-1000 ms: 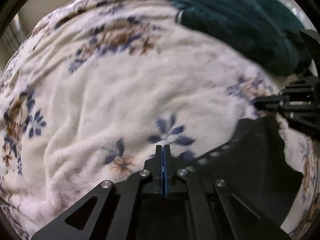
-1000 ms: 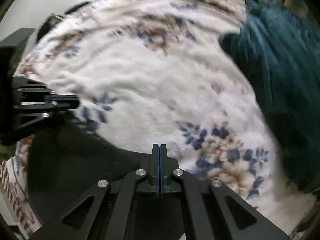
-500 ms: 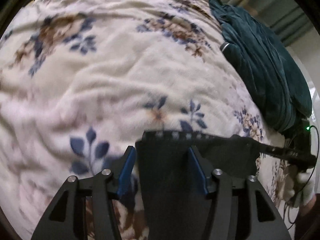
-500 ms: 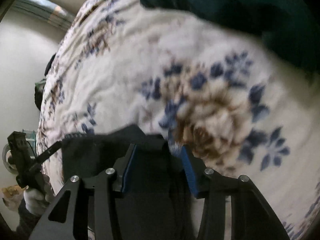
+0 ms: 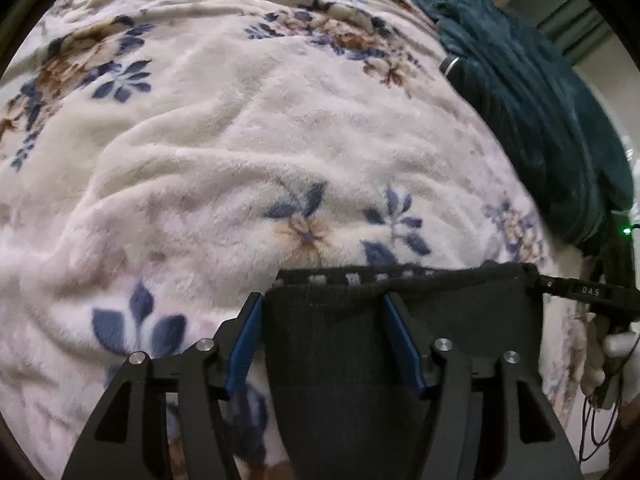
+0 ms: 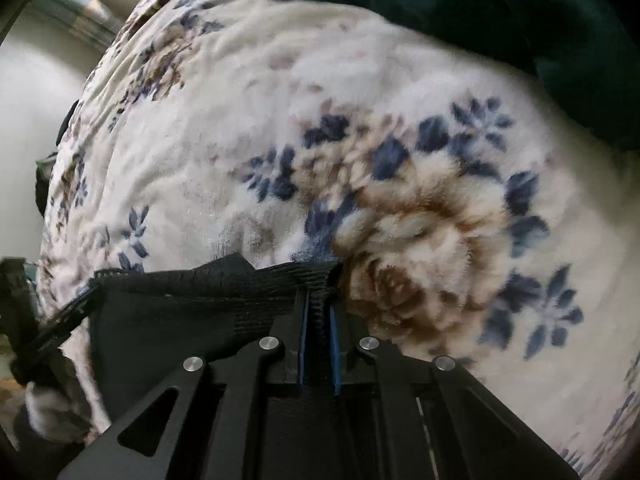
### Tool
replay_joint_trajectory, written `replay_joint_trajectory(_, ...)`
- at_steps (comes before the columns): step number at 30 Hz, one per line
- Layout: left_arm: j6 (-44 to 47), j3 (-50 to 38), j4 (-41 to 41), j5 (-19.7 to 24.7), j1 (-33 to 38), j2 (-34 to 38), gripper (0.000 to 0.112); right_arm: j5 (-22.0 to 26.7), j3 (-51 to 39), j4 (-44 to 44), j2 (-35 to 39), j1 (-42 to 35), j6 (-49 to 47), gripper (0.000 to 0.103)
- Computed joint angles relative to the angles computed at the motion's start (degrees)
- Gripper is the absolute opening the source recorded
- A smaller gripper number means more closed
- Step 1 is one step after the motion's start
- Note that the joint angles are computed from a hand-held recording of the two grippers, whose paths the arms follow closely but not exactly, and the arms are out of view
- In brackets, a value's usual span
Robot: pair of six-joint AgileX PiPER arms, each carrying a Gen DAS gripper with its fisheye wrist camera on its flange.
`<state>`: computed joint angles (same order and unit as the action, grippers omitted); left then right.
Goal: Fold small clothes
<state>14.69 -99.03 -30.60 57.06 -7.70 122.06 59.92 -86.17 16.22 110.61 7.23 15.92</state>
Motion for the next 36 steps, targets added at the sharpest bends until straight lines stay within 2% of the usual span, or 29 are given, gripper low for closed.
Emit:
replay_joint_trajectory(1,1.4,0.6,-1.8,-0.4,0.6,-0.1,0.044,0.1,0.6,2.4,-0.6,-1.4,-1.1,0.017)
replay_joint_trajectory(3,3.9,1.5,-4.7,-1.2,1.4,-0.4,0.022,0.2,2.5,5.8,-2.4,-3.8,-3.5,0.033)
replay_joint_trajectory(5,4.1,1.3,-4.4,-1.4,1.0,-0.6,0.022,0.4,5.2,6.8,-4.9,-5.1,-5.1,0.037)
replay_joint_trajectory(7,3.8,0.8,-4.4,-0.9,1.0,-0.2,0.023,0.9,8.9,11.1,-6.8,-7.0,-9.9,0.049)
replay_joint_trajectory(8,3.2,1.1,-4.9,-0.1,1.7,-0.4,0.030,1.2,11.1,12.7,-7.6,-7.7,-11.8,0.061)
replay_joint_trajectory(9,3.0,1.7,-5.9,0.6,2.3,-0.6,0.039,1.0,13.2,14.0,-8.3,-8.0,-13.4,0.068)
replay_joint_trajectory(11,3.3,5.2,-9.6,2.5,4.9,-2.1,0.055,1.4,17.3,17.1,-8.1,-8.5,-17.2,0.071)
replay_joint_trajectory(12,4.5,9.2,-12.4,2.3,6.5,-4.0,0.057,1.4,19.6,18.5,-8.1,-8.7,-18.8,0.071)
replay_joint_trajectory(14,5.9,17.0,-15.6,1.6,9.0,-8.1,0.057,-1.4,22.8,15.8,-10.5,-7.2,-17.1,0.071)
replay_joint_trajectory(17,7.0,27.3,-16.3,-0.6,11.3,-15.4,0.057,-4.1,28.2,12.9,-19.4,-5.8,-11.3,0.071)
replay_joint_trajectory(19,6.3,32.5,-14.8,-2.6,11.4,-20.2,0.057,-3.6,32.6,12.1,-27.3,-5.6,-4.4,0.070)
replay_joint_trajectory(21,5.2,35.2,-13.9,-3.8,10.8,-22.8,0.057,-2.6,35.3,13.8,-32.9,-5.5,-1.2,0.062)
replay_joint_trajectory(23,3.8,37.0,-13.0,-4.6,9.7,-24.5,0.057,-1.6,38.4,15.8,-38.2,-5.3,3.4,0.062)
replay_joint_trajectory(26,2.3,39.0,-13.4,-5.7,8.7,-25.9,0.057,-1.8,42.6,16.6,-41.4,-2.9,9.6,0.062)
replay_joint_trajectory(28,1.6,39.4,-13.4,-6.3,7.9,-25.8,0.057,-3.4,46.1,18.5,-41.5,-2.7,10.4,0.061)
replay_joint_trajectory(29,1.2,39.5,-13.2,-6.7,7.6,-25.9,0.057,-6.0,48.4,20.5,-41.5,-2.4,10.5,0.051)
replay_joint_trajectory(30,0.8,39.5,-12.9,-6.9,7.4,-25.9,0.057,-8.2,50.0,21.8,-41.5,-1.9,10.3,0.012)
replay_joint_trajectory(33,0.1,39.0,-11.5,-6.7,6.9,-26.3,0.057,-12.9,50.6,17.9,-42.9,3.4,19.0,0.011)
replay_joint_trajectory(36,-0.1,38.6,-10.5,-5.8,6.3,-26.5,0.057,-10.1,45.4,2.3,-47.0,12.4,36.2,0.009)
